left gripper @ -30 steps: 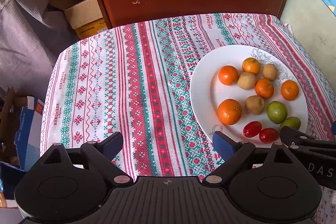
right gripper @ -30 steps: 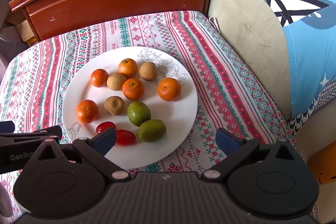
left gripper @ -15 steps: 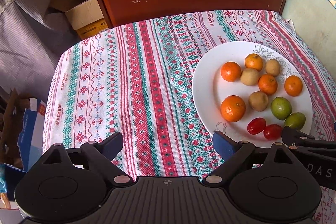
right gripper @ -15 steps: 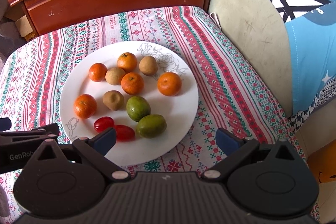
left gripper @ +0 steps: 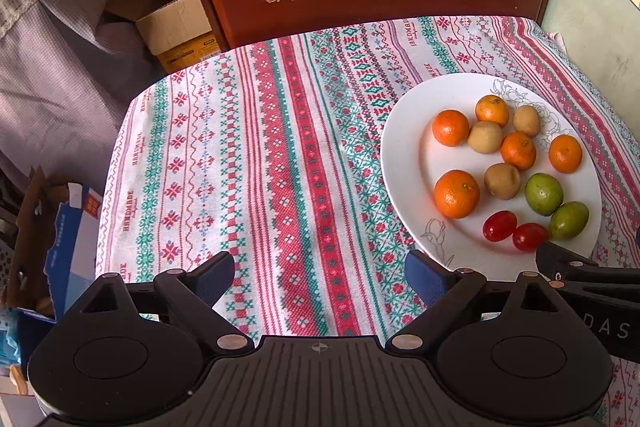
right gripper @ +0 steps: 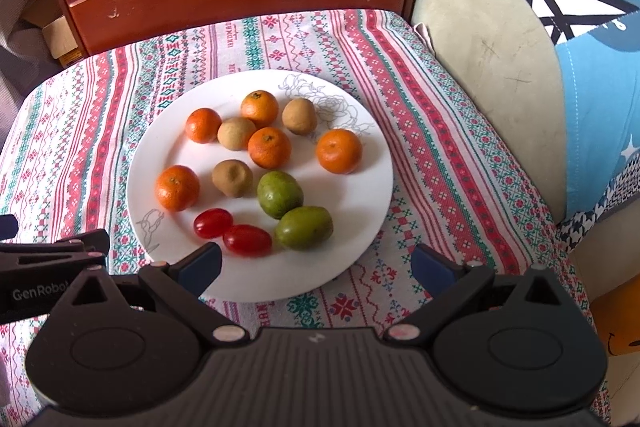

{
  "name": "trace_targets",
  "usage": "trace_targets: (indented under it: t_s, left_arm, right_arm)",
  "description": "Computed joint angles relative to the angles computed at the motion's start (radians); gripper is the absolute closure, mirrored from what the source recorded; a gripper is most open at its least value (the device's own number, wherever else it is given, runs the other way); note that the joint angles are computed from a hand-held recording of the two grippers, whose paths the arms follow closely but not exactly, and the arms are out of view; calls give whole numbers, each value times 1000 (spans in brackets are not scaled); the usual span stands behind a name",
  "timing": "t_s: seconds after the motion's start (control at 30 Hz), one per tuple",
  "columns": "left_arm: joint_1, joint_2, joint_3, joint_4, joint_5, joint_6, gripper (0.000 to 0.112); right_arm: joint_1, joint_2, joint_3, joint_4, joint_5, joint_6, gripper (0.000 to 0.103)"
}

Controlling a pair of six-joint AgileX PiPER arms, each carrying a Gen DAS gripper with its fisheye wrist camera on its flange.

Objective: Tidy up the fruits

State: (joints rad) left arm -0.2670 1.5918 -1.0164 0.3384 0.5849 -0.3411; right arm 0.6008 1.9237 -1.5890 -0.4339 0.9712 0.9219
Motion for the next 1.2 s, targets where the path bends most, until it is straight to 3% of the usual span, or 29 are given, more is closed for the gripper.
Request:
trace_targets:
  t_s: [0.4, 0.87, 0.97, 1.1, 1.2]
  left_arm:
    - [89, -91, 51, -77, -13, 122, 19]
    - [256, -129, 74, -180, -38, 255, 19]
    - [272, -130, 78, -203, -45, 278, 19]
    - [276, -127, 85, -209, -55, 284, 19]
    - [273, -125, 90, -214, -61, 292, 19]
  right_arm:
    - [60, -38, 42, 18, -31, -36, 3]
    - [169, -176, 293, 238, -415, -317, 3]
    - [203, -179, 352, 165, -507, -281, 3]
    - [230, -152, 383, 75, -559, -255, 3]
    - [255, -136, 421, -104, -599, -70, 3]
